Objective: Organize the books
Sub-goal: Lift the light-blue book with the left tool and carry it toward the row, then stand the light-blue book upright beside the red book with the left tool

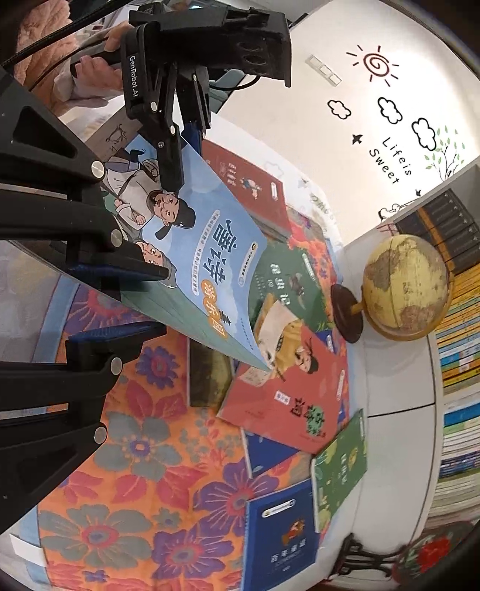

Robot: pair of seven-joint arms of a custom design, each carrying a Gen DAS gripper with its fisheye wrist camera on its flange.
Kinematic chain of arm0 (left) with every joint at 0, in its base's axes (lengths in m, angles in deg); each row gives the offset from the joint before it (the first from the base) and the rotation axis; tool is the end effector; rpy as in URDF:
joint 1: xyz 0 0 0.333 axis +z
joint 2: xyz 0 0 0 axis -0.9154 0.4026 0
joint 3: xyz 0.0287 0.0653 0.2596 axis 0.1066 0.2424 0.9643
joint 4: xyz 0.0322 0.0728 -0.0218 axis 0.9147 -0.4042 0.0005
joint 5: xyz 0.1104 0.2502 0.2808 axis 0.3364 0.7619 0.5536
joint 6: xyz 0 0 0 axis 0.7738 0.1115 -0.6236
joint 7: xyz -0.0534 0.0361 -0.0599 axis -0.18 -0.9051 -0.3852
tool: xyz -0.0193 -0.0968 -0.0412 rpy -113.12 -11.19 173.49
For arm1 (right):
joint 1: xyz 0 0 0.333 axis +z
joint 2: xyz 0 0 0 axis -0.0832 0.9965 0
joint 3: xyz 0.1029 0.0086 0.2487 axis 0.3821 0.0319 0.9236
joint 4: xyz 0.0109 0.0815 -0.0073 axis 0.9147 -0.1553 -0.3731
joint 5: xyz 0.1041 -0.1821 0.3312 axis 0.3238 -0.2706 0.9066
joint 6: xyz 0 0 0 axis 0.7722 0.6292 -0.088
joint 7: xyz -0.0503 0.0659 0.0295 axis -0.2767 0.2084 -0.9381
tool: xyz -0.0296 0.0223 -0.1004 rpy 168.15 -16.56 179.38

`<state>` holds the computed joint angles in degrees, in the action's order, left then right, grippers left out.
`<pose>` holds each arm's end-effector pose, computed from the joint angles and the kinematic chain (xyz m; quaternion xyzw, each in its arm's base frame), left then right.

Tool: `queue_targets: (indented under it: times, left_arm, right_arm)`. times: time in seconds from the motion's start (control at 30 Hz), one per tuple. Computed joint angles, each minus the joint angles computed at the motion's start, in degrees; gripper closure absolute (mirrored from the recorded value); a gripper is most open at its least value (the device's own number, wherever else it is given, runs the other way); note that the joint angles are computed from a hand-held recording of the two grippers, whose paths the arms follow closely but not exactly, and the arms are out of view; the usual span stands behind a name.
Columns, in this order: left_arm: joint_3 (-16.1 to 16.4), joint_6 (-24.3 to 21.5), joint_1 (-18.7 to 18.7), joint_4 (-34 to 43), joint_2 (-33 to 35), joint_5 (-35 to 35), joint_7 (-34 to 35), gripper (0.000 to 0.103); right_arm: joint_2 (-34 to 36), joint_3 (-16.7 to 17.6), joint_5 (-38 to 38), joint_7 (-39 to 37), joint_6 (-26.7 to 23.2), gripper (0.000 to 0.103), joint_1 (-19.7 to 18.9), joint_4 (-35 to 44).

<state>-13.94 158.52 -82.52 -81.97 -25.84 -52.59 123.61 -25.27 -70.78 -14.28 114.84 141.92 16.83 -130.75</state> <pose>0.4714 -0.2808 0.4915 -0.6698 0.6954 -0.2508 0.0694 0.5165 0.2750 0.4960 -0.8203 0.4625 0.0317 0.3349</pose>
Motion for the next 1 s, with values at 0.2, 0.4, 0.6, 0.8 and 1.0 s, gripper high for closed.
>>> queue_targets:
  times: [0.2, 0.4, 0.6, 0.8, 1.0]
  left_arm:
    - [0.6, 0.4, 1.2, -2.2, -2.8, 1.2, -0.7, 0.070]
    - [1.8, 0.8, 2.8, -5.6, -6.8, 1.9, -0.8, 0.070]
    - [3.3, 0.8, 5.3, -8.5, -11.1, 3.3, 0.2, 0.070]
    - [4.6, 0.6, 8.7, -12.2, -15.4, 4.8, 0.5, 0.070]
    - [6.4, 2.6, 12.0, -16.6, -17.8, 5.9, 1.8, 0.070]
  right_arm:
    - [2.4, 1.1, -0.5, 0.2, 1.3, 0.081, 0.9, 3.1]
    - [6.5, 2.7, -1.9, 1.1, 2.0, 0.081, 2.0, 8.5]
    - [12.0, 4.8, -4.9, 3.3, 3.3, 0.081, 3.7, 15.9]
    - [20.4, 6.8, -10.1, 6.7, 3.7, 0.081, 6.5, 26.4]
    - [31.1, 7.9, -15.6, 10.4, 3.4, 0.081, 10.2, 38.9]
